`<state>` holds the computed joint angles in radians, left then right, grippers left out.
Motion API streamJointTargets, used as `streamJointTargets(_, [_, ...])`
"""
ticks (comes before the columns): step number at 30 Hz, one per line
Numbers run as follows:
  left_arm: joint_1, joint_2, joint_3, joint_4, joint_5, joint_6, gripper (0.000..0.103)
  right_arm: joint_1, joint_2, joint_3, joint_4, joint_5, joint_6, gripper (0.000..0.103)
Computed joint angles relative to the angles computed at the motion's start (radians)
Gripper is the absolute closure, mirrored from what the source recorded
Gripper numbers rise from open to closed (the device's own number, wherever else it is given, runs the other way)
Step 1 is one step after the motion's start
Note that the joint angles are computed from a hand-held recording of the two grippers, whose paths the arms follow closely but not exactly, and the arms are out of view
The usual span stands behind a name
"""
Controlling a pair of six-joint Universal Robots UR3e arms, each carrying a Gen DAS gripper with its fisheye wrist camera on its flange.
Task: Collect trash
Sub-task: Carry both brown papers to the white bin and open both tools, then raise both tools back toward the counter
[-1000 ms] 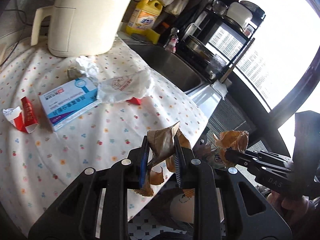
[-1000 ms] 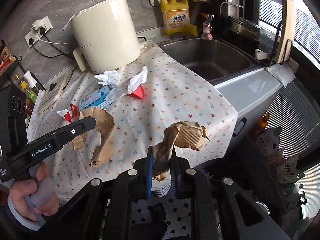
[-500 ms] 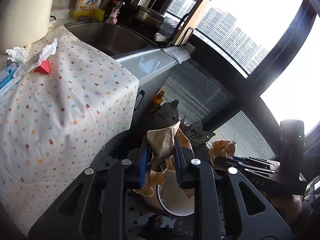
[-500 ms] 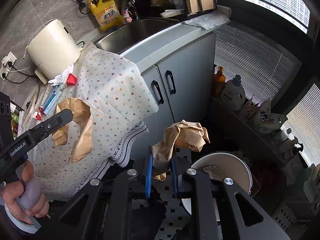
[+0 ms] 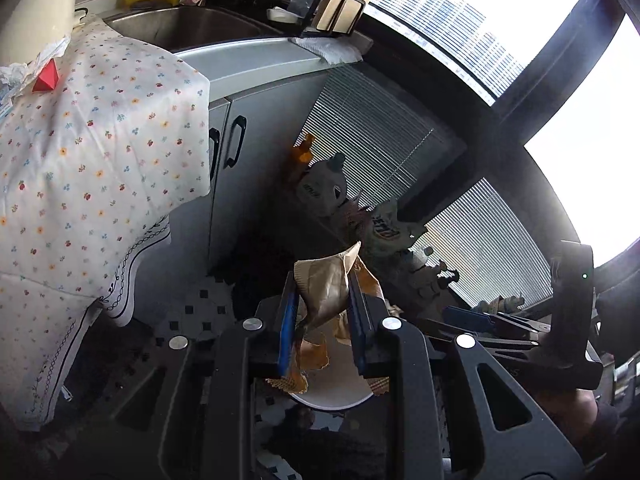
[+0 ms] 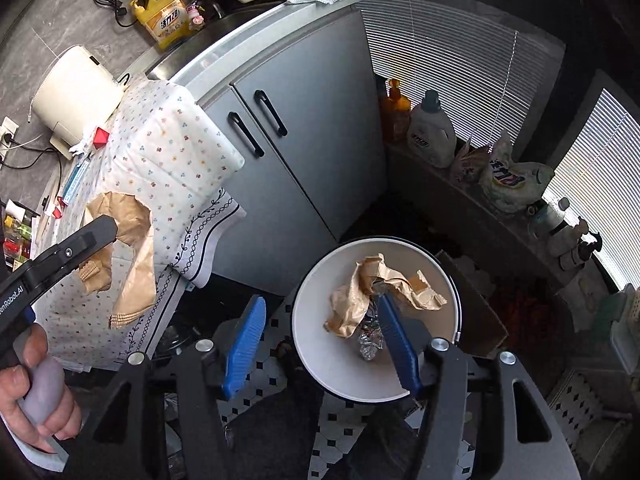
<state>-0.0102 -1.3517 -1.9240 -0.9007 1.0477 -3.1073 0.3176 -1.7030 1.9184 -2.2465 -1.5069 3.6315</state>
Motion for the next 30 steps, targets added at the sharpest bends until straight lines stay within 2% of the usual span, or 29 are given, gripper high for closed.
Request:
streamJointTargets(6, [-0.172, -0.127, -0.008, 0.173, 0.091, -0.159, 0.08, -0.175, -0.258, 0.209, 0.073, 0.055, -0.137, 0.045])
streamJointTargets(14, [-0.378, -0.327, 0.059, 0.313, 0.143, -0.296, 0.078, -0.491, -0.602, 0.341, 0.296, 0.14, -0.384, 0.044])
streamJointTargets(15, [-0.393, -0.346, 0.069, 0.321, 0.14, -0.306, 0.075, -0.533, -0.638, 0.346, 0.33, 0.153, -0.42, 0.044])
streamJointTargets(17, [-0.41, -0.377, 0.079, 0.336, 0.107, -0.321, 0.054, -0.593, -0.687, 0.352, 0.376, 0.172, -0.471, 0.042])
streamJointTargets(18, [-0.412, -0.382, 0.073, 0.349, 0.09, -0.328, 0.039, -0.621, -0.708, 0.353, 0.397, 0.184, -0.494, 0.042])
streamJointTargets(22, [-0.426, -0.357, 0.065, 0.365, 0.144, -0.36, 0.032, -0.68, -0.738, 0.351, 0.43, 0.225, -0.546, 0.04])
streamJointTargets(27, [-0.373, -0.239, 0.001, 0.343, 0.183, -0.362, 0.026, -0.586, -0.64, 0.328, 0.306, 0.225, -0.485, 0.034])
streamJointTargets(30, [-0.318, -0.138, -0.051, 0.315, 0.201, -0.354, 0.021, -0.49, -0.547, 0.298, 0.207, 0.206, -0.424, 0.027])
